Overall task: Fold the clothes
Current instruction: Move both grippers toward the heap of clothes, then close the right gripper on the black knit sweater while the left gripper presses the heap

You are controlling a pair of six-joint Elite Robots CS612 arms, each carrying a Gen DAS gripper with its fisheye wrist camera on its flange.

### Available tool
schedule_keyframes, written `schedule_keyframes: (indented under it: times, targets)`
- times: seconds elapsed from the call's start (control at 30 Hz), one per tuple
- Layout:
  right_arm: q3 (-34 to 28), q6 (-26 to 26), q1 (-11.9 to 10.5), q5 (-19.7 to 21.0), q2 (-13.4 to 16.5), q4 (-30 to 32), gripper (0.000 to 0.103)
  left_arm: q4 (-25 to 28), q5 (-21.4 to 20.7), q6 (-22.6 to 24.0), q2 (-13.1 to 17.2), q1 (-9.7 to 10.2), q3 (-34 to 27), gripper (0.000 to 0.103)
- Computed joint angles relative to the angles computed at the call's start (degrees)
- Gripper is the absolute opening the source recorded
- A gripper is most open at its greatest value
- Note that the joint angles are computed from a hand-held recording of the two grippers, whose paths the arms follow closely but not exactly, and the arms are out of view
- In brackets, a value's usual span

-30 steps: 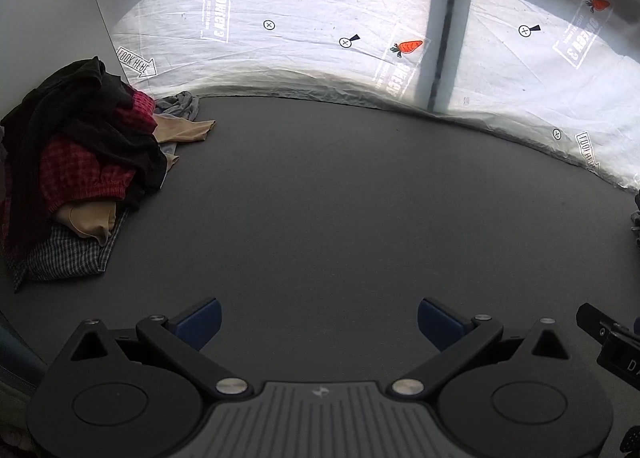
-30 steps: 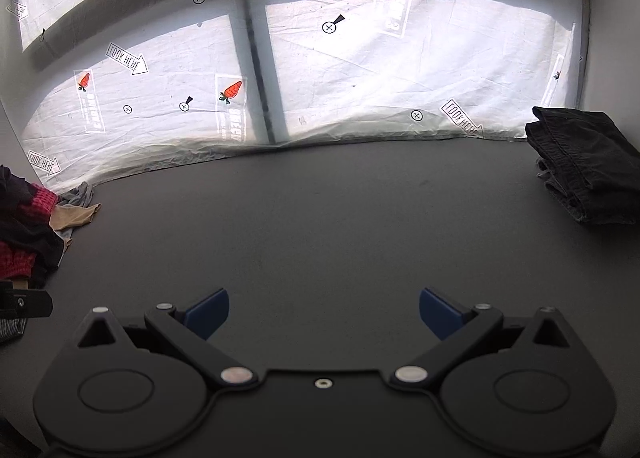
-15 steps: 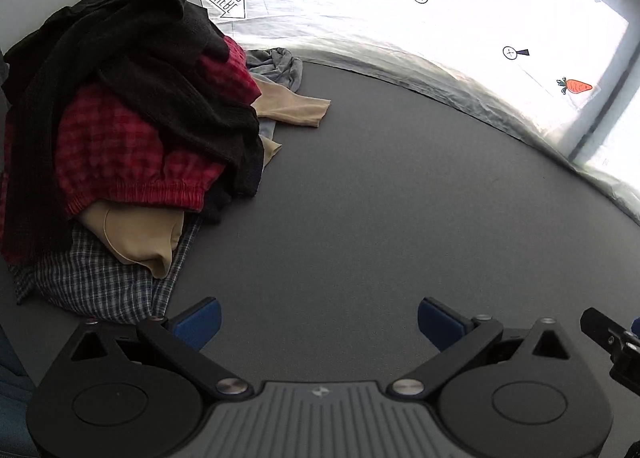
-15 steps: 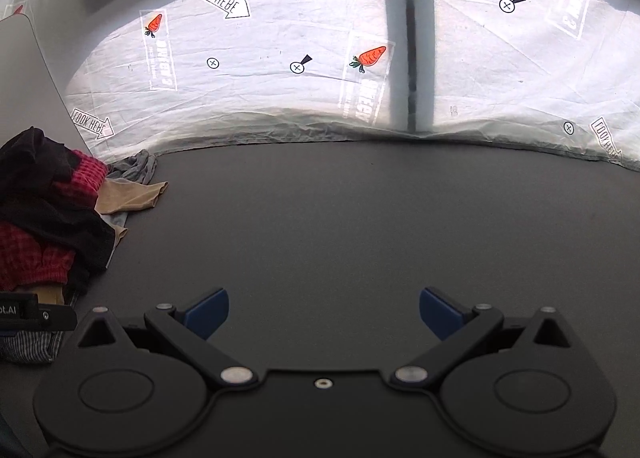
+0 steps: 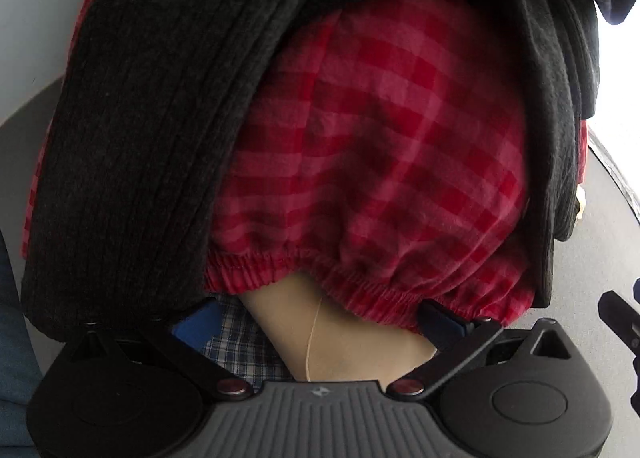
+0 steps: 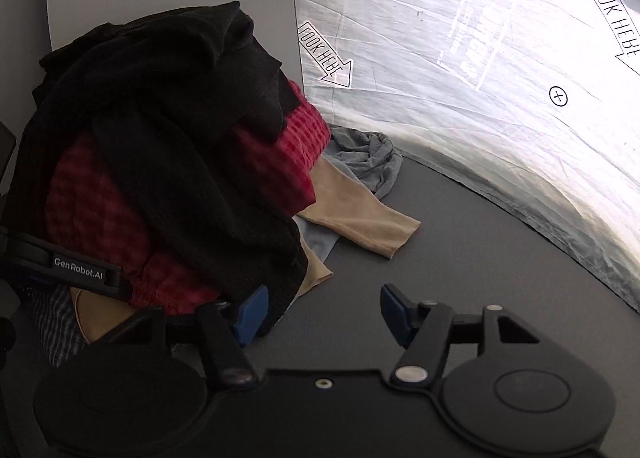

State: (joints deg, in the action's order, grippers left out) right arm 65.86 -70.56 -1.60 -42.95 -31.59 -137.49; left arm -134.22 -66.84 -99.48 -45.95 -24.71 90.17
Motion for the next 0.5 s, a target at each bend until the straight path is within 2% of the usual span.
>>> schedule_keyframes:
  times: [0.03, 0.1, 0.17, 0.27, 0.3, 0.37, 0.4, 0.43, 0.5]
  targets:
    - [-0.7, -3.6, 0.6, 1.0, 0.1, 4.0, 0.052, -2.8, -0.9, -0.4, -0.1, 0.37, 1.0, 0.103]
    - [-2.2, -11.5, 1.7, 2.1, 0.2, 12.0, 0.049, -6.9, -2.1, -0.6, -0.1, 0.96, 2.5, 0.103]
    - [-2.2, -16.8, 2.4, 2.9, 0.1, 14.7, 0.049, -8.9, -2.9, -0.6, -0.1, 1.35, 3.1, 0.103]
    - [-1.0, -19.7, 3.2, 3.0, -0.1, 12.6, 0.057, -10.1, -4.6, -1.5, 0.0, 2.02, 3.6, 0.103]
    - [-0.9, -20.2, 3.4, 2.9, 0.0, 12.4, 0.056, -12.0, -5.5, -1.5, 0.0, 2.35, 4.1, 0.103]
    - [-1.8, -19.9, 3.6, 2.5, 0.2, 14.5, 0.053, -12.0, -5.8, -1.1, -0.1, 2.51, 4.1, 0.103]
    - [-1.9, -19.1, 3.6, 2.2, 0.2, 14.4, 0.042, -11.4, -5.7, -0.9, 0.0, 2.48, 3.9, 0.103]
    - [-1.6, -18.7, 3.6, 2.0, 0.2, 13.3, 0.025, -10.6, -5.4, -0.8, 0.0, 2.41, 3.5, 0.103]
    - [-0.5, -17.3, 3.4, 1.9, -0.1, 9.7, 0.008, -9.7, -5.2, -1.1, 0.0, 2.34, 3.2, 0.103]
